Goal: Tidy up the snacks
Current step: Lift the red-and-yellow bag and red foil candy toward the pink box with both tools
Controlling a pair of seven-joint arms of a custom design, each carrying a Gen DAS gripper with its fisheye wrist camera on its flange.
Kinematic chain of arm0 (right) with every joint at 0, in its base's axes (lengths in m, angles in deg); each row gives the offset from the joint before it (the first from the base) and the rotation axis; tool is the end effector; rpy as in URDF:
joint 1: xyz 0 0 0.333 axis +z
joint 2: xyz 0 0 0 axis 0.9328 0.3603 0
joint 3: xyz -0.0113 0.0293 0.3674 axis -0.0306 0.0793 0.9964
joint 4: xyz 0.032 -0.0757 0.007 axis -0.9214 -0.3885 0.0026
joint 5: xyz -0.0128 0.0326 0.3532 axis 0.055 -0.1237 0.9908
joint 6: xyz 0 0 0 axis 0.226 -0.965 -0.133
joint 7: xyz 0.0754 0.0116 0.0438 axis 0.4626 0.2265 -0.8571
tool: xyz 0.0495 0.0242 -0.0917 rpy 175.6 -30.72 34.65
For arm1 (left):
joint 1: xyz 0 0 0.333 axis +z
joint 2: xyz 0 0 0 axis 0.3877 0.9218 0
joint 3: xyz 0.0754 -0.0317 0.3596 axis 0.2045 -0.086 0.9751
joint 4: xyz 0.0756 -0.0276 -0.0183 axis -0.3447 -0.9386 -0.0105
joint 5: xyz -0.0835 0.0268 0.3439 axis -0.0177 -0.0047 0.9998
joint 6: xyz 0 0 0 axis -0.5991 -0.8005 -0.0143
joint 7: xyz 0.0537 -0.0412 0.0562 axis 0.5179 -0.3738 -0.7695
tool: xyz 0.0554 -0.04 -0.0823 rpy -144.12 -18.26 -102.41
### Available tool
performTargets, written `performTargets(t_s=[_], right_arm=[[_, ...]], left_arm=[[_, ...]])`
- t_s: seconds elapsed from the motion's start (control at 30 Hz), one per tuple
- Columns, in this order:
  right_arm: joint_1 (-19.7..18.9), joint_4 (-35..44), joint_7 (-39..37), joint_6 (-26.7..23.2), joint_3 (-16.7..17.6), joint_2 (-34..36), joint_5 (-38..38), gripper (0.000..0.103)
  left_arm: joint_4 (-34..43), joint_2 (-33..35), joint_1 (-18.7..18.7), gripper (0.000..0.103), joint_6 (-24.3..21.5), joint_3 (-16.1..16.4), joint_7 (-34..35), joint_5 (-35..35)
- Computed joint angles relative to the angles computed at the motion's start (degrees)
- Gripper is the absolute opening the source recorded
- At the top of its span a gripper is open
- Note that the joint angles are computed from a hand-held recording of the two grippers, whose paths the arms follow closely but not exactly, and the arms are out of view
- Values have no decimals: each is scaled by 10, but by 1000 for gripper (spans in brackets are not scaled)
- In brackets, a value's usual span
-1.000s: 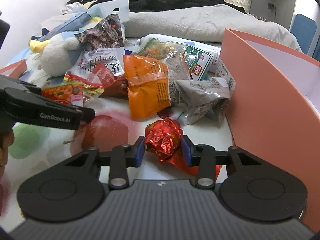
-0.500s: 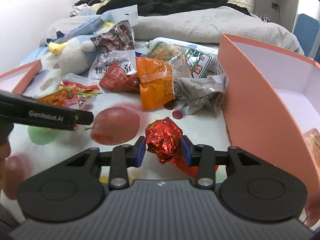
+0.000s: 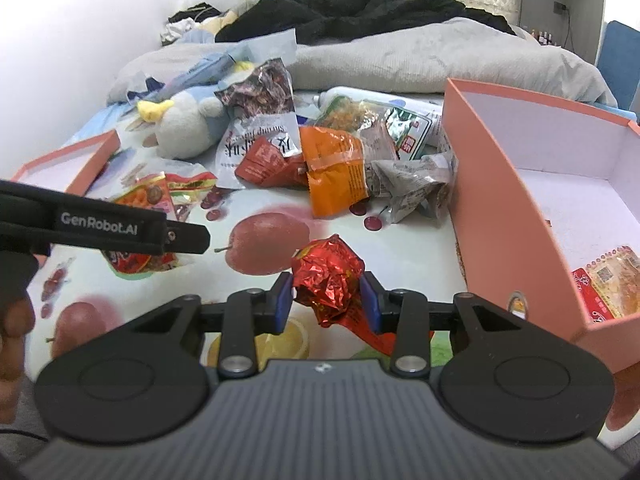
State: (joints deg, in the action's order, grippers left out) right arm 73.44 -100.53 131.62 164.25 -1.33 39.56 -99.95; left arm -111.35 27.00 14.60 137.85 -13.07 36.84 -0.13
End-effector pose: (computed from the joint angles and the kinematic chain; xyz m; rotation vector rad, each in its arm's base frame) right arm 0.6582 0.0947 0.3313 -1.7934 1.5973 -0.6198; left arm 0.7047 -0.1793 0.3385 -1.8699 1.9897 -0.9403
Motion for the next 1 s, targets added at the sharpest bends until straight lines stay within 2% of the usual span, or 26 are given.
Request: performTargets(t_s=[0.17,0.27,0.3,0.67,0.8,1.0], right_arm=[[-14,-12,6,20,11,-12,-4,40],[-51,-12,12,22,46,-17,-31,40],[-55,-12,16,21,49,-18,-34,40],[-76,-1,41,32,53,-45,-58,40],[-76,10,47,39,44,-53,-59,40],[-77,25,52,48,29,-62,-60,40]], left_arm=[[-14,-16,-7,67,6,7,-5,1],[-19,-27,-11,67,8,10,-10,1],[-19,-30,-12,67,6,11,-12,2],[21,-45,-26,67,-1,14,-16,19],[46,-45,-20,67,-14,-1,-8,18],[88,-40,-38,67,-26,7,-8,30]])
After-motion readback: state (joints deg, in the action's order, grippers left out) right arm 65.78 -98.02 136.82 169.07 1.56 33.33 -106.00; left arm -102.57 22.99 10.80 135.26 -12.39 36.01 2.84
